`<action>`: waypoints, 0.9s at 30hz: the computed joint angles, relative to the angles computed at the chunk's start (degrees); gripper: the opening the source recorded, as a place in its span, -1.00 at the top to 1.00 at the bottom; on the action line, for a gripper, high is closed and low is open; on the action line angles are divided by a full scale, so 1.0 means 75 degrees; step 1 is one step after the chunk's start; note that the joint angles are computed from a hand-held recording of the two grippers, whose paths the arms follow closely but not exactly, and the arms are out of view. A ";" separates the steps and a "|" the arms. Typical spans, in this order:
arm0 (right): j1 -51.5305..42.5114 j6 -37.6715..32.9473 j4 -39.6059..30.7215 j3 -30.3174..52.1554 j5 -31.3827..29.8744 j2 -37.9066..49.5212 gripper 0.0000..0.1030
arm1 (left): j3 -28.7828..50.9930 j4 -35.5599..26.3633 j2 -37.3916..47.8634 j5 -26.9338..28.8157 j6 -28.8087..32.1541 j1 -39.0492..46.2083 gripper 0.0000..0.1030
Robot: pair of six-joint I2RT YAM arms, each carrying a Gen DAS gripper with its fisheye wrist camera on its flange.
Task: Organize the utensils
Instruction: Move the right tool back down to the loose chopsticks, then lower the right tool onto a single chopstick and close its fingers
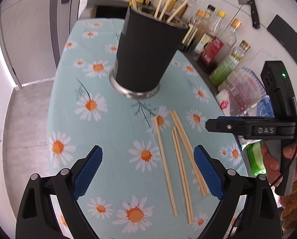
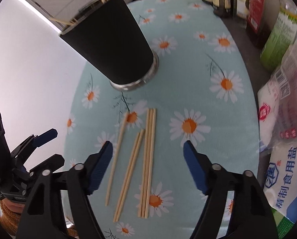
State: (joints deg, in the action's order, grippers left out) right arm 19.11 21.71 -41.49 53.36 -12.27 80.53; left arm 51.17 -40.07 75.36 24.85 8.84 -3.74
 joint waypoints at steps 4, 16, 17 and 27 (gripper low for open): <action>-0.0167 0.0035 -0.0197 0.0251 -0.0267 0.0615 0.24 | 0.0152 -0.0324 0.0377 0.0070 0.0208 -0.0036 -0.76; 0.0029 -0.0121 -0.0787 0.1287 -0.0181 0.2365 0.71 | 0.0111 -0.0428 0.0723 -0.0082 0.0357 0.0100 -0.76; 0.0039 -0.0132 -0.0810 0.1339 -0.0161 0.2412 0.71 | 0.0084 -0.0431 0.0757 -0.0066 0.0382 0.0125 -0.76; 0.0664 0.0294 -0.1400 0.2218 0.0625 0.3070 0.77 | 0.0049 -0.0320 0.0934 -0.0038 0.0319 0.0051 -0.76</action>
